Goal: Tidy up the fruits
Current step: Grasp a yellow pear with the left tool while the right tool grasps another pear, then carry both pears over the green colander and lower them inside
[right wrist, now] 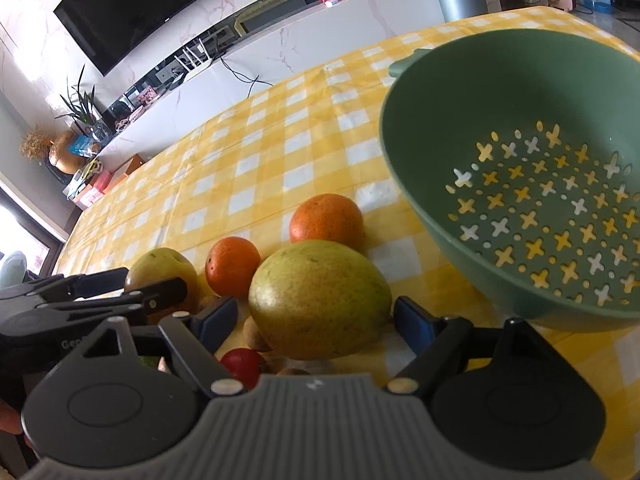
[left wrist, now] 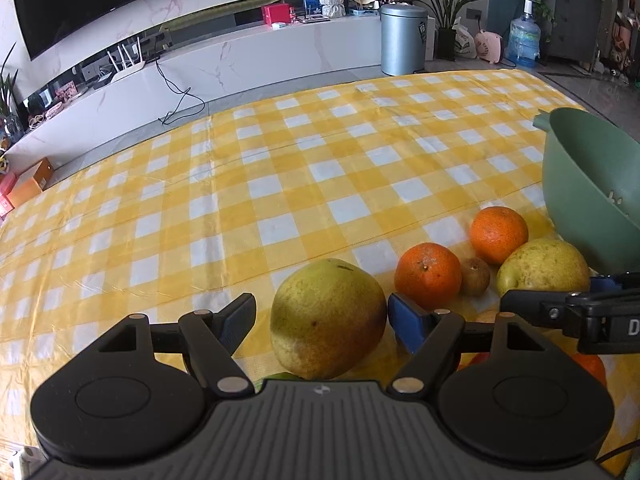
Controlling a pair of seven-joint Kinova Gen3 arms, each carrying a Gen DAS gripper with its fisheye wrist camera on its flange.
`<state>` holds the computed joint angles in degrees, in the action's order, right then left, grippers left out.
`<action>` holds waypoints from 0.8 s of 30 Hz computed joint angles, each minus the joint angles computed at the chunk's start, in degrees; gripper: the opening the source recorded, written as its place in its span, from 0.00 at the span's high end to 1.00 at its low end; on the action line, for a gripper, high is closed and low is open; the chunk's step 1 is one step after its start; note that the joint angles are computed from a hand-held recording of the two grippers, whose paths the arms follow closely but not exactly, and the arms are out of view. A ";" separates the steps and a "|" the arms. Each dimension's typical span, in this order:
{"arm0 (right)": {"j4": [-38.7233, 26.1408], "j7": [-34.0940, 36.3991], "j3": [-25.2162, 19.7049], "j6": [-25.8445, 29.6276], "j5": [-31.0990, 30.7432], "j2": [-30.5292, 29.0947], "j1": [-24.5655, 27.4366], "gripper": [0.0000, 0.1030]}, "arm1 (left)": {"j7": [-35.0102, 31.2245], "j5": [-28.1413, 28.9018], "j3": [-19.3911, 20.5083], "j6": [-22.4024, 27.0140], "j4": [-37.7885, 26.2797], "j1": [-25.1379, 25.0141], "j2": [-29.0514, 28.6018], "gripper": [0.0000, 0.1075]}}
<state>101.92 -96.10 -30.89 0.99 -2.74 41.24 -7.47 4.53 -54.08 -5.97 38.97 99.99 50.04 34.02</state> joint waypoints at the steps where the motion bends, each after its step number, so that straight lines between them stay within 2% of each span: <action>1: 0.17 0.22 -0.05 -0.32 0.26 0.03 0.04 0.28 | -0.31 0.25 0.23 0.08 -0.20 -0.17 0.21 0.18; 5: 0.89 0.29 1.44 -1.53 1.01 -0.45 -1.29 0.31 | -0.44 0.54 -0.12 -0.31 -0.55 0.00 0.99 0.20; 9: 1.19 0.19 1.42 -2.15 2.08 -0.37 -1.30 0.31 | 0.03 1.19 -0.59 -1.27 -0.20 0.09 1.01 0.30; 15: 1.68 0.38 1.55 -2.84 3.77 -0.58 -1.51 0.32 | -0.15 1.31 -0.71 0.25 -1.03 0.85 1.58 0.31; 18: 2.74 0.37 1.75 -4.38 4.57 -1.12 -1.78 0.32 | -0.84 2.02 -0.33 2.13 -1.96 0.96 1.82 0.31; 24: 5.81 -0.07 -2.79 -8.40 9.31 -2.47 2.11 0.32 | -1.05 1.45 0.63 8.19 -3.59 2.46 0.54 0.31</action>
